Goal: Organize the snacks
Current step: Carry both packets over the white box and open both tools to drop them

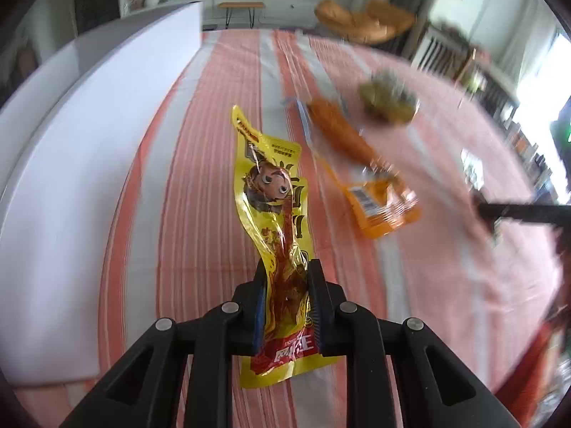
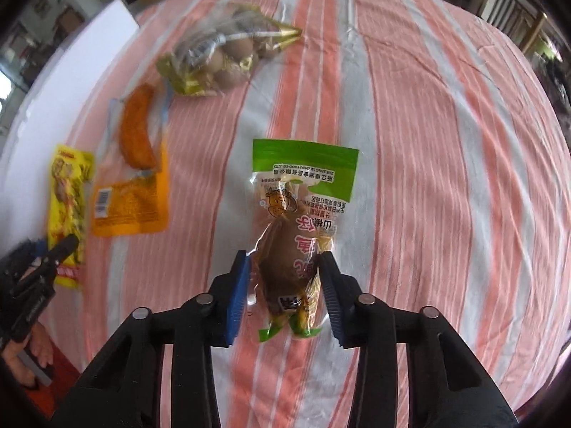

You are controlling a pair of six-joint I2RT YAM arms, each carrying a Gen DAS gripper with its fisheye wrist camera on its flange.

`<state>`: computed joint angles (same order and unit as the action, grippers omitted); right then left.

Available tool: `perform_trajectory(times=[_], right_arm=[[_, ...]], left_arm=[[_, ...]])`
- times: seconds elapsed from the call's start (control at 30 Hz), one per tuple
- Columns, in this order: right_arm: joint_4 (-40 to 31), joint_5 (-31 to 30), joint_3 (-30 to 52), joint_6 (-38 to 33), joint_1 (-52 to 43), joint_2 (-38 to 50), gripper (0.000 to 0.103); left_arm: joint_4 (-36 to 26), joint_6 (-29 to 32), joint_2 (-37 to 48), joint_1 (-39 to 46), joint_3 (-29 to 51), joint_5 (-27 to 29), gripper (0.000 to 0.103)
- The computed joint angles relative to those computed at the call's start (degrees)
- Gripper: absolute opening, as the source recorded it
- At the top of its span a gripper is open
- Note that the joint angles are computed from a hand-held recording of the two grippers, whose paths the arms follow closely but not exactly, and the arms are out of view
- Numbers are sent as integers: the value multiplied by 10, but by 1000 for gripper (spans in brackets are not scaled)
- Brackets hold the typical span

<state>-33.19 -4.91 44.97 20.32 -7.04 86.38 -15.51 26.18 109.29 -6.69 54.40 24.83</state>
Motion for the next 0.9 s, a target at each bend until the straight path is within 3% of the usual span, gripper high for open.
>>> perform_trajectory(times=[0.1,0.3,0.4,0.5,0.67,0.83,0.87,0.9], right_arm=[[-2,-36,-32,8,-30,-57,38],[11,-153,-78,55,-87,-163,38],[20,-183,-47,98,-61,-172,38],[57,-180,23,164,32,-144,38],[125,-179,214,216,170,12,38],[124,-169,475,224,276,226,40],[125,-165,508,226,288,255,44],[118,-158,552,225,302,292,47]], left_arm=[[-31,19,-1,45,5,55,20],[-158,47,10,117,68,186,20],[-238,56,6,149,134,238,20],[-292,53,16,186,220,262,20],[-299,14,94,239,392,197,20],[-277,-9,179,257,520,80,21],[-271,-11,189,259,531,62,23],[-273,-9,199,262,543,50,34]])
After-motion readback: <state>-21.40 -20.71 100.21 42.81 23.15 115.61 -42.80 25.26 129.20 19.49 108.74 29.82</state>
